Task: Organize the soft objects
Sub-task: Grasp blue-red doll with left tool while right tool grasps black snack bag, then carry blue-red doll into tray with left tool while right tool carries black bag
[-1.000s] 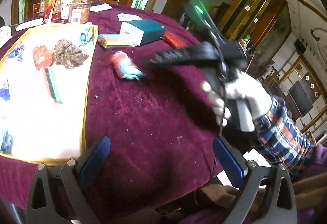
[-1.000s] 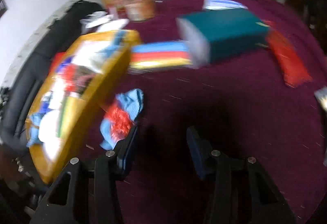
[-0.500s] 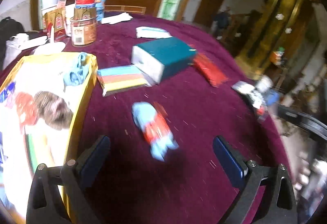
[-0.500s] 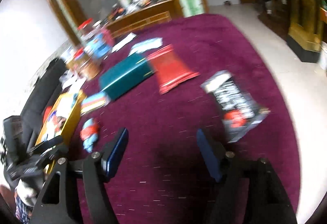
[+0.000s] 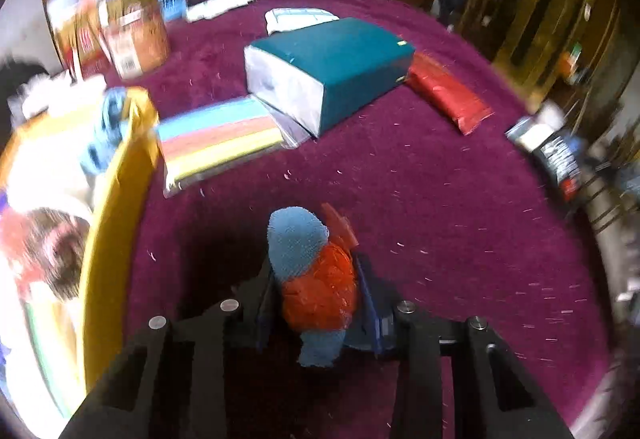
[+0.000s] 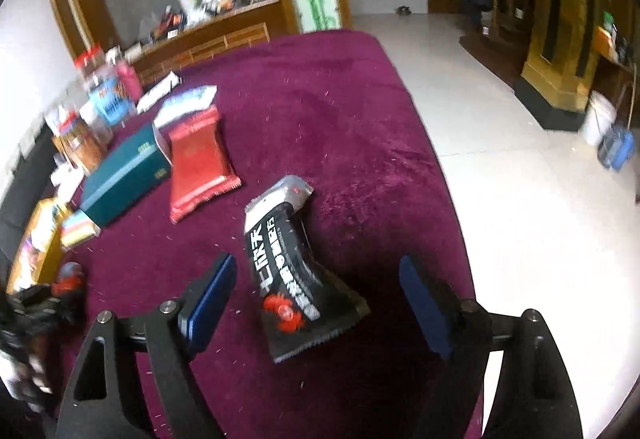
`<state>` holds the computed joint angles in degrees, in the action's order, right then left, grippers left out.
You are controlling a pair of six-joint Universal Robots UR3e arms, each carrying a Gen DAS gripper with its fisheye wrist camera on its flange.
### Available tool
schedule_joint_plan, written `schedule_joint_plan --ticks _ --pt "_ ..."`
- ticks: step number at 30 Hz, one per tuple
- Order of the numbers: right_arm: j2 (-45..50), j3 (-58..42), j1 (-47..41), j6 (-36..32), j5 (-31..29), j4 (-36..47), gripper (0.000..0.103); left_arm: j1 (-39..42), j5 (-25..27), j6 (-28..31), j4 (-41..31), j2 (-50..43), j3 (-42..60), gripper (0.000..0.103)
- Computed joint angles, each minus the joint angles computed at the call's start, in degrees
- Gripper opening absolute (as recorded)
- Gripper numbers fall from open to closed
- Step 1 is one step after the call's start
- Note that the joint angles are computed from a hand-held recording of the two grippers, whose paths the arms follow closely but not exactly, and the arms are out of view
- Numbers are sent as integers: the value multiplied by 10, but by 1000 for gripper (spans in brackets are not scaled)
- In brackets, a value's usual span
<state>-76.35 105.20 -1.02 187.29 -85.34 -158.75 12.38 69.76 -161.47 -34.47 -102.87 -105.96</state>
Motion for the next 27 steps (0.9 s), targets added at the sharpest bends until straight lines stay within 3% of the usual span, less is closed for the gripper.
schedule_joint_plan --ticks 6,8,10,11,12,20,24,27 --pt "105 -121 52 -16 -67 61 82 58 -73 30 -35 75 -63 39" --pt "129 -151 67 -12 -97 81 66 83 -98 47 -56 110 -84 39" --pt "132 -157 69 -2 -92 90 56 106 -121 61 -79 133 -94 39" --pt "129 -155 70 2 -95 90 39 120 -136 69 -99 153 -103 39" --pt "122 -148 68 4 -84 87 33 141 -156 85 -126 176 -110 39" --pt "32 -77 78 34 -49 64 32 292 -241 213 -327 315 -144 39" --pt "-3 -63 102 46 -30 63 32 415 -268 320 -474 382 -142 39" --pt "-8 -75 139 54 -25 70 32 503 -273 384 -546 417 -142 39"
